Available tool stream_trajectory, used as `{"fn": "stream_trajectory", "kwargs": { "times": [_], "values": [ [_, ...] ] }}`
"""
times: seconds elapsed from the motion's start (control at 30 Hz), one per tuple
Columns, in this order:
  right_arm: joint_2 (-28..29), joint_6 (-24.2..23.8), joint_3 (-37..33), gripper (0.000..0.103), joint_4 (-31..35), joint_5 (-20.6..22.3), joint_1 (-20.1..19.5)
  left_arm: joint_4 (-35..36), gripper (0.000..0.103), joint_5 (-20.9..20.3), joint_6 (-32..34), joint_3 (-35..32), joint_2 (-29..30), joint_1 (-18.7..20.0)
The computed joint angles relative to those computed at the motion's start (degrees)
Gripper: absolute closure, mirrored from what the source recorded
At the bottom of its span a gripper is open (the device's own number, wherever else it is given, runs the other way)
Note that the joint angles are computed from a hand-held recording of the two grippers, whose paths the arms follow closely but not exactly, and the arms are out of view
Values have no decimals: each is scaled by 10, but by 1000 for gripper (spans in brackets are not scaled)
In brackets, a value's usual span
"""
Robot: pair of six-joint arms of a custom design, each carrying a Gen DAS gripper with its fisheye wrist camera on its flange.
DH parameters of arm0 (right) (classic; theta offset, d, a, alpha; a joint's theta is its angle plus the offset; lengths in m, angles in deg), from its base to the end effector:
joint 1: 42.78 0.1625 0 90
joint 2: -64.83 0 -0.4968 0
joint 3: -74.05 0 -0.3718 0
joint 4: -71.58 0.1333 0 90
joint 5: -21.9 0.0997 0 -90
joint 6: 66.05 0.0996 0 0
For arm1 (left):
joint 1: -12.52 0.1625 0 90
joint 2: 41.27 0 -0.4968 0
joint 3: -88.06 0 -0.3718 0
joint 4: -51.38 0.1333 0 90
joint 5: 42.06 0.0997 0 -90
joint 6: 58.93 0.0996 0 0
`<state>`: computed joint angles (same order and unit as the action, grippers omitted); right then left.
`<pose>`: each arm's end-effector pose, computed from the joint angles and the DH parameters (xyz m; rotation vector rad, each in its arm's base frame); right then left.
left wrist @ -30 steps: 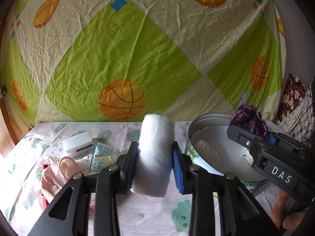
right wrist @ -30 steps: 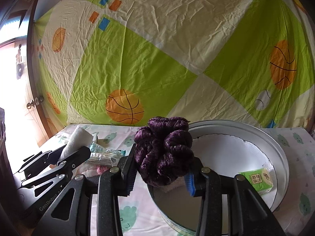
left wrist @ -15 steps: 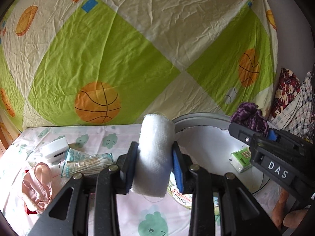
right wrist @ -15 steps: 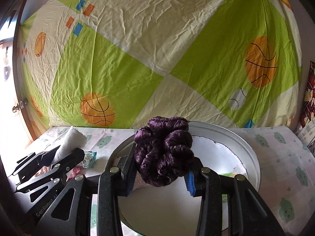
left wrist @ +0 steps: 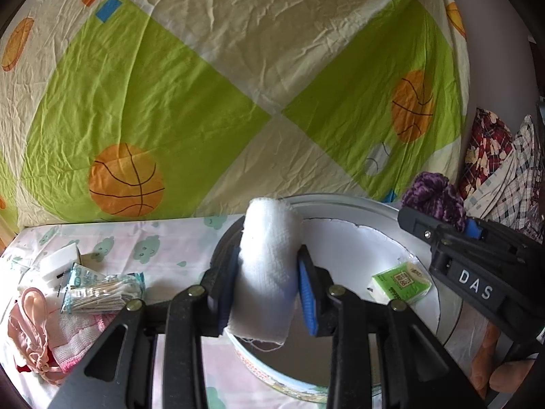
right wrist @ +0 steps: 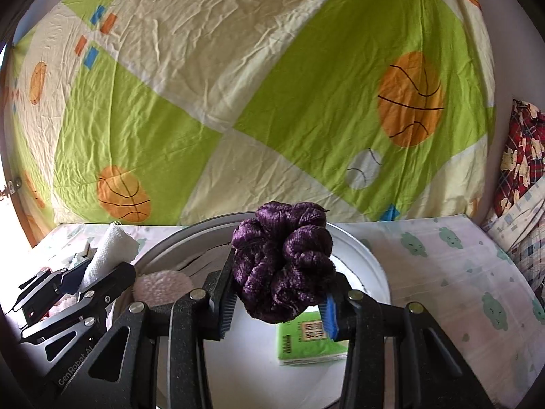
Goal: Organize soft objects
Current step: 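Carry the towel and the doll over the tin and open both grippers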
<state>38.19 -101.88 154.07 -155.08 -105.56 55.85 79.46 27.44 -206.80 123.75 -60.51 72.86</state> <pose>0.1853 -0.7366 0.1766 0.1793 -1.8780 1.4169 -0.2607 -0.7977 0.0844 1.1550 2.3103 -1.0689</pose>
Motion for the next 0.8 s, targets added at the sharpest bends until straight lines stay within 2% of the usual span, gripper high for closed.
{"fn": "stream_trajectory", "kwargs": {
  "times": [0.3,0.6,0.8],
  "values": [
    [6,-31,-29,60,-19,-38,-12,38,71,-9,-18,-63,46,-8],
    [15,-39,-59,60,6,-65,-26,97,71,-25,-24,-140,90,-5],
    [20,-28,-70,60,34,-73,-30,110,71,-28,-23,-155,98,-4]
  ]
}}
